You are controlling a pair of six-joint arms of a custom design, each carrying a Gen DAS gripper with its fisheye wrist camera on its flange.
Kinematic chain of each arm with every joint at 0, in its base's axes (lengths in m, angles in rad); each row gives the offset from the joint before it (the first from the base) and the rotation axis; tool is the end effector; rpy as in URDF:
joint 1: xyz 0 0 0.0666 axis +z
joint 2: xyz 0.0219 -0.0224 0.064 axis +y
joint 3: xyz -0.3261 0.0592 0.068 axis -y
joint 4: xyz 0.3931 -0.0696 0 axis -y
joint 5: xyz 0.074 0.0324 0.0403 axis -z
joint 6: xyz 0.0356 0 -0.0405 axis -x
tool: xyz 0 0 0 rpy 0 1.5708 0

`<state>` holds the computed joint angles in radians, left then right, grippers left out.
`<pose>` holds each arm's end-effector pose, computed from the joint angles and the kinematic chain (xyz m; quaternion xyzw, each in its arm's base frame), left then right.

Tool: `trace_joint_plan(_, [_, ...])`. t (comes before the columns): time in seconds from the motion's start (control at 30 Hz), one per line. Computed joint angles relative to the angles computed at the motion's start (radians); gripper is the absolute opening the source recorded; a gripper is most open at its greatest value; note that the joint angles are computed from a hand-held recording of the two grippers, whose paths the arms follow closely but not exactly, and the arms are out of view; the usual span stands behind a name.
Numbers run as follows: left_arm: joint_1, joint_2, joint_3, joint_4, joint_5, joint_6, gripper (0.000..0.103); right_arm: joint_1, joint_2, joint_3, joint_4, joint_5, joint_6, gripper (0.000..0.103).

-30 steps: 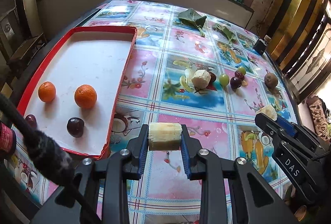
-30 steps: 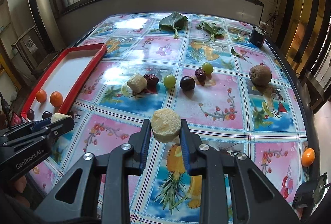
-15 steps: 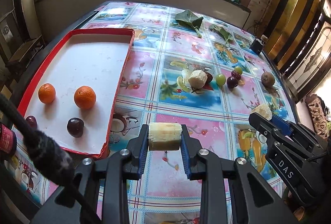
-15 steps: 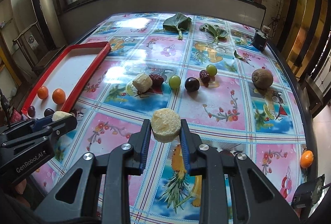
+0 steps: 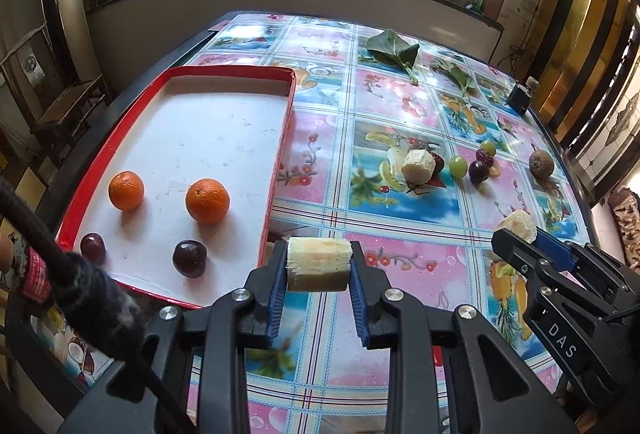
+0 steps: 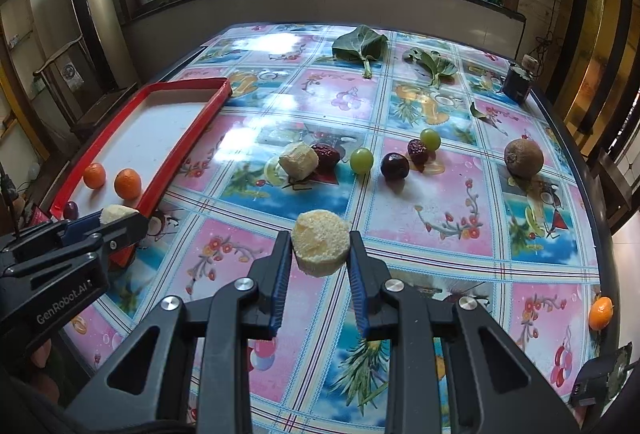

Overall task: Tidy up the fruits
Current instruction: 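Carry both held banana chunks over the red tray with both grippers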

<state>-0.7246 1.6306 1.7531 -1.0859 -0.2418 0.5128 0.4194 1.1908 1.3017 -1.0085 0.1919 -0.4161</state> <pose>0.4256 -0.3659 0.4108 0.0643 0.9458 -0.0784 0.3086 0.3889 0.1655 0.4169 0.0301 0.9396 0.0507 0.3372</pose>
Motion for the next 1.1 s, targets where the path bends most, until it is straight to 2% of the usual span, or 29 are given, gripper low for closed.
trace_joint_plan(0.57, [0.086, -0.025, -0.034, 0.0, -0.048, 0.005, 0.028, 0.066, 0.163, 0.17, 0.029, -0.075, 0.047, 0.029])
trace_joint_plan(0.83, [0.162, -0.019, -0.025, 0.0, -0.02, -0.008, 0.028, 0.081, 0.273, 0.281, 0.036, -0.135, 0.07, 0.029])
trace_joint_plan(1.1, [0.241, 0.036, 0.047, -0.028, 0.028, -0.02, 0.028, 0.081, 0.385, 0.414, 0.033, -0.212, 0.081, 0.029])
